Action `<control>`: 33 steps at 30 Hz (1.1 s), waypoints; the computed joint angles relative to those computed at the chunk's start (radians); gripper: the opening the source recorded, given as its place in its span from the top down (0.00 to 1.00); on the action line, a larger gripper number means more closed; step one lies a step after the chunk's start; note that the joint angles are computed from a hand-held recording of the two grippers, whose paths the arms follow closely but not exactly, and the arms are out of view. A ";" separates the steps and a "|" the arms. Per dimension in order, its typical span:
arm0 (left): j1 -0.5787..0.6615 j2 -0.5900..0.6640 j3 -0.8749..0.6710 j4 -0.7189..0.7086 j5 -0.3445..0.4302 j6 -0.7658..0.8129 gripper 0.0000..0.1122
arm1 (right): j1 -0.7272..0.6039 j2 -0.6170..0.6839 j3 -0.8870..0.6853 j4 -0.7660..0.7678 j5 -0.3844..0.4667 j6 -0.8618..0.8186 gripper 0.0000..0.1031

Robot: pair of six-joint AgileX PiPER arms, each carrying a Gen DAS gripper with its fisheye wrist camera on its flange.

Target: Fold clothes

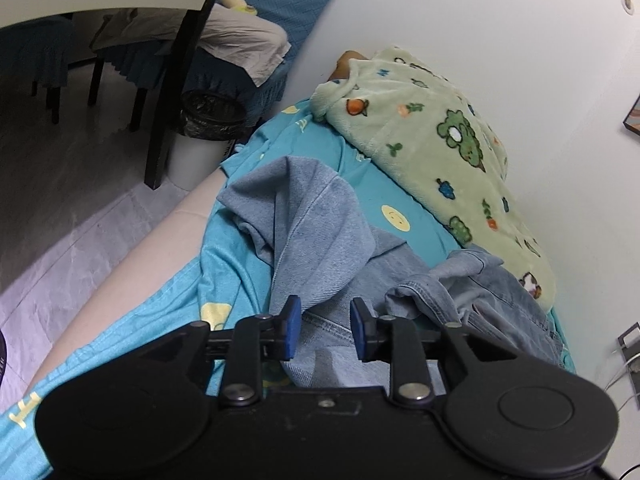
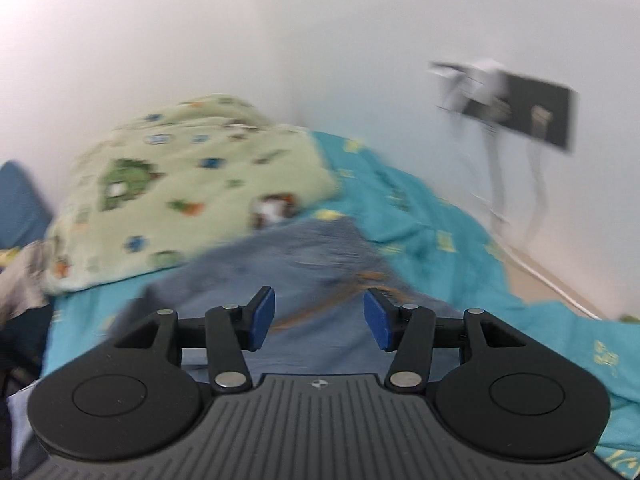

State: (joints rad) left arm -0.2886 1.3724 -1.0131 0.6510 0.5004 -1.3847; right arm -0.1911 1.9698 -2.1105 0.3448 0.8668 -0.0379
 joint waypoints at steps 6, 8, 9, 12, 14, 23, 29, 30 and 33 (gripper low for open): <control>-0.056 0.006 -0.006 0.083 0.047 0.003 0.77 | 0.150 0.025 -0.119 0.017 0.051 0.033 0.49; -0.064 0.007 -0.003 0.101 0.048 -0.001 0.75 | 0.206 0.033 -0.124 0.002 0.040 0.035 0.49; -0.068 0.008 -0.002 0.110 0.048 -0.003 0.75 | 0.232 0.018 -0.080 -0.003 0.006 0.025 0.49; -0.074 0.011 0.002 0.124 0.051 -0.005 0.74 | 0.295 -0.050 0.121 0.021 -0.129 -0.031 0.49; -0.081 0.013 0.003 0.143 0.057 -0.017 0.74 | 0.331 -0.083 0.243 0.038 -0.204 -0.073 0.49; -0.141 0.057 -0.047 0.293 0.140 -0.061 0.63 | 0.414 -0.190 0.567 0.110 -0.374 -0.205 0.49; -0.162 0.234 -0.234 0.350 0.216 0.104 0.58 | 0.425 -0.189 0.611 0.116 -0.401 -0.226 0.49; -0.158 0.279 -0.279 0.349 0.227 0.148 0.58 | 0.412 -0.185 0.607 0.172 -0.396 -0.265 0.49; -0.129 0.418 -0.418 0.305 0.248 0.302 0.58 | 0.384 -0.177 0.607 0.292 -0.391 -0.336 0.48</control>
